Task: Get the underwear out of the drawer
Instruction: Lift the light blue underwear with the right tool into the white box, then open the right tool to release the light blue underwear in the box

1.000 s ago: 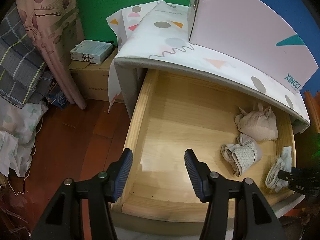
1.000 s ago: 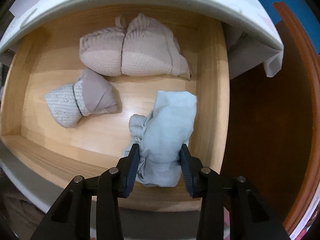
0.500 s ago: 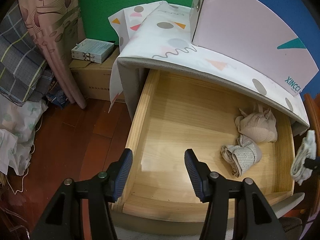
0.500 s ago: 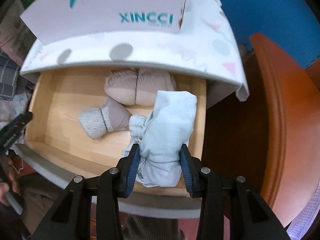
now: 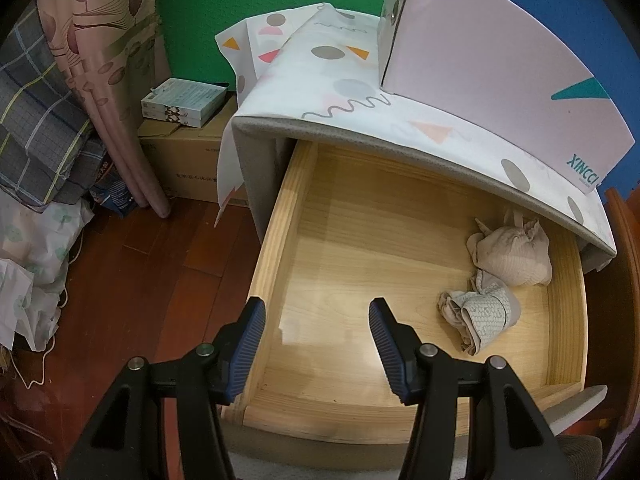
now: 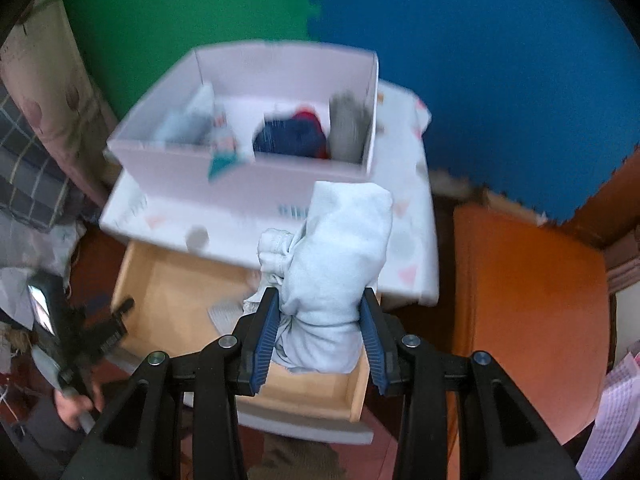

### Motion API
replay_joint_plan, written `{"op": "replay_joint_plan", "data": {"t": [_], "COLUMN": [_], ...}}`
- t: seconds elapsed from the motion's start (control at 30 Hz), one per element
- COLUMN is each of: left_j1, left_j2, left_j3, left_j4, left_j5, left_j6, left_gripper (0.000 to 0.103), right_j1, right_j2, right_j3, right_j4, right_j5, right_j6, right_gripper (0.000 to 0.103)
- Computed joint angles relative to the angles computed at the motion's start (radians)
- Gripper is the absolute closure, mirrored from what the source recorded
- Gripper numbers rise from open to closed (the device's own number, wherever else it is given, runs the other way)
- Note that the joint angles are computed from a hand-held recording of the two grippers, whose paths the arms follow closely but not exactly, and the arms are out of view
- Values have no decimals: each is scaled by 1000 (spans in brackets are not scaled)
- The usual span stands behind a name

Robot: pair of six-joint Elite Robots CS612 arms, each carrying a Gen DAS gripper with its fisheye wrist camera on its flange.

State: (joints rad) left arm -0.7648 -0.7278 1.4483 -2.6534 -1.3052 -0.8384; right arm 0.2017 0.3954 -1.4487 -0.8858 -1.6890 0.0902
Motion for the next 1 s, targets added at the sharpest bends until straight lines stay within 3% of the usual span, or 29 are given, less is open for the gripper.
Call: {"op": "replay_joint_plan", "data": {"t": [0.4,0.63,1.0], "left_j1": [-2,-5,-7], "left_j2": [1,-1,-1], "left_j3": [-3,0,1], "left_j4": [0,-9,-8], "left_j5": [8,24,29], "left_j6": [1,7,13], "left_gripper": [48,48,48], "right_j1": [18,26,26], "right_j2": [-107,-130,-131], "right_j3": [224,326,395], "right_j4": [-222,-307,-325], "right_j5": [-24,-27,-28], "right_j6": [-7,5,13], "right_gripper": [66,66,66]}}
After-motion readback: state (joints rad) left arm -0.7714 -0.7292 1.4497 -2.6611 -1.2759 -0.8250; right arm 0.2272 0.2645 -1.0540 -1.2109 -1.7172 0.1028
